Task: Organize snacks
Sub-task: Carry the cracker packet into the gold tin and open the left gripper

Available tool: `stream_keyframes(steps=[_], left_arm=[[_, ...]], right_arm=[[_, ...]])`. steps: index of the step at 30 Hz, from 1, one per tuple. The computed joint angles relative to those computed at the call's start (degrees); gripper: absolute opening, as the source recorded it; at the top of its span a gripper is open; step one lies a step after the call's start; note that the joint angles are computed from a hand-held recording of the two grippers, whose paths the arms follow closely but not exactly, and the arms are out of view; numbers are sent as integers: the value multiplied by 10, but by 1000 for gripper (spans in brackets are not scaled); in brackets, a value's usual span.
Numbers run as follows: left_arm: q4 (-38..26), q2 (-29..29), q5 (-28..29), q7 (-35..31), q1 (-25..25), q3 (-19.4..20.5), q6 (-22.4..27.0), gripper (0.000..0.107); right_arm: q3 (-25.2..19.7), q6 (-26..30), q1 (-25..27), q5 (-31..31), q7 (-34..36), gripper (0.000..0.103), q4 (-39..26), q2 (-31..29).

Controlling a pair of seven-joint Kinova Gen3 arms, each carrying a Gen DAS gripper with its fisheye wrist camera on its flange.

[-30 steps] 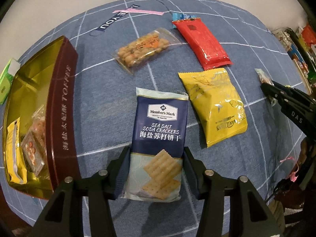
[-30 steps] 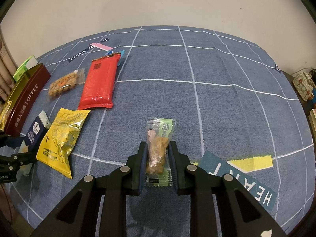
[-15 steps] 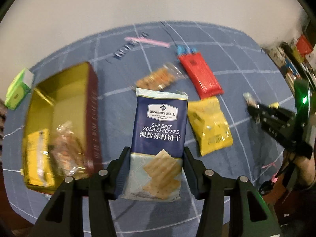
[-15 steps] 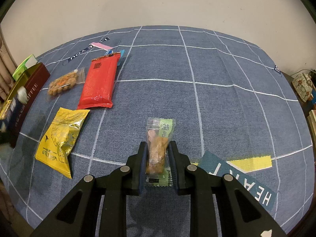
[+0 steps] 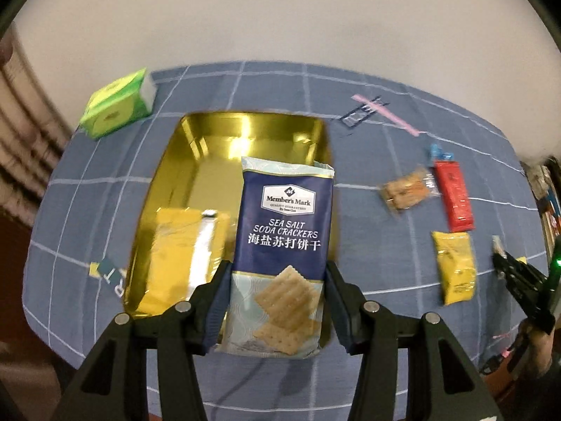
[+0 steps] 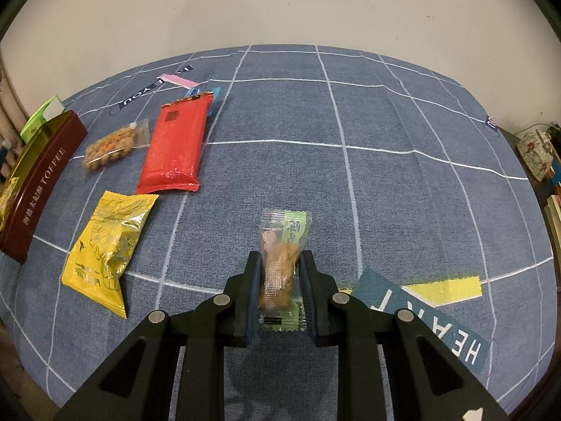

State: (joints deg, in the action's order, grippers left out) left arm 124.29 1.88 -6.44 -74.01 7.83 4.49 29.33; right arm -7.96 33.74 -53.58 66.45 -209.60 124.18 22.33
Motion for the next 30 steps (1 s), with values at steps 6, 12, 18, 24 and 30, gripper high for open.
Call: stream_keyframes(steps=[6, 12, 18, 24, 30], left_arm=[[15, 26, -6, 8, -15, -17, -17, 52], [24, 30, -59, 43, -18, -33, -27, 52], [25, 34, -84, 52, -31, -41, -32, 52], [27, 36, -105, 67, -36, -45, -37, 52], [29, 35, -62, 25, -58, -42, -45, 53]], right_arm=[[-1, 4, -1, -8, 4, 21, -4, 2], [1, 9, -3, -18, 11, 21, -8, 3], [3, 12, -5, -32, 20, 21, -13, 4], [4, 17, -2, -65, 57, 21, -27, 5], [10, 28, -13, -86, 73, 20, -38, 9]])
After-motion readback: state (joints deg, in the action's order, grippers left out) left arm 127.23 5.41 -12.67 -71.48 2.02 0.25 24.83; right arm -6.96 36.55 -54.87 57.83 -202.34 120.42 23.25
